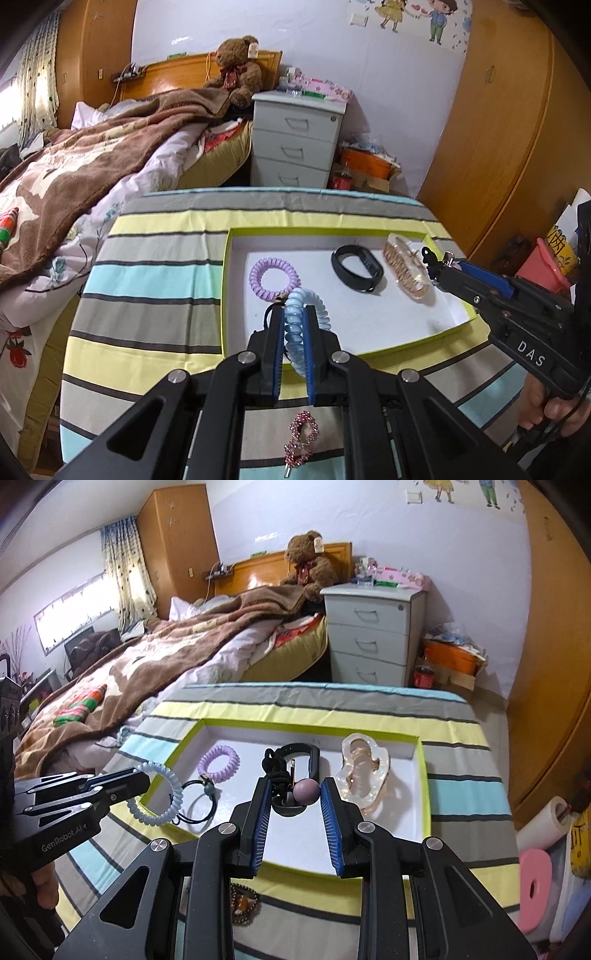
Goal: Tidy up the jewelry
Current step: 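Lift the light-blue coil and black ball tie and carry both over the box, then lower the left tool into the box and open it to release the light-blue coil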
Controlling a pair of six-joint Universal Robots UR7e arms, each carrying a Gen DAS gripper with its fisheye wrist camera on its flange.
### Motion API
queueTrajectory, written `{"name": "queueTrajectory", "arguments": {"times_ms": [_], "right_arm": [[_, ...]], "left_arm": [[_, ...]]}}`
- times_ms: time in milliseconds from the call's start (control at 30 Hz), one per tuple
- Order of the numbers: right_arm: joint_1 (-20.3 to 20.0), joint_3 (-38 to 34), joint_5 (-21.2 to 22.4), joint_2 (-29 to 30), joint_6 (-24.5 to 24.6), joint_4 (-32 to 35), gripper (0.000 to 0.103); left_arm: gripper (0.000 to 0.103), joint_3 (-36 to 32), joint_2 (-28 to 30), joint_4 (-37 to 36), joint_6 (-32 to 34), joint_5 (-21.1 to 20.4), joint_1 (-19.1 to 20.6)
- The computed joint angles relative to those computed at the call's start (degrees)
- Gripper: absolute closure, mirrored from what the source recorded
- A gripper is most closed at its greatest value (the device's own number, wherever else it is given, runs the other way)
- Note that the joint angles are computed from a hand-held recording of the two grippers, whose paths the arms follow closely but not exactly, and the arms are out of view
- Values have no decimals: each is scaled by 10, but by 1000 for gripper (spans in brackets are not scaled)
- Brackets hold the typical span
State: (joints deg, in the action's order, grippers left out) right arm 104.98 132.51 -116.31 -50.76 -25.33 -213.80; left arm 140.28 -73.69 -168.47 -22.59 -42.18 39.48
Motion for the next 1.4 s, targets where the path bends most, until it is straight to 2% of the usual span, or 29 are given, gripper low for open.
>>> {"name": "queueTrajectory", "arguments": {"times_ms": [200, 700, 1000, 1400], "right_arm": [[-16, -13, -6, 11, -3, 33, 75], [-29, -25, -14, 30, -19, 52, 75], [-33, -30, -16, 32, -23, 60, 75], [-36, -34, -19, 39, -25, 56, 75]], "left_arm": [[93, -21, 27, -6, 12, -13, 25], [93, -92, 78, -7, 49, -55, 78], [93, -123, 111, 7, 57, -54, 95], [93, -131, 122, 8, 56, -54, 103]]}}
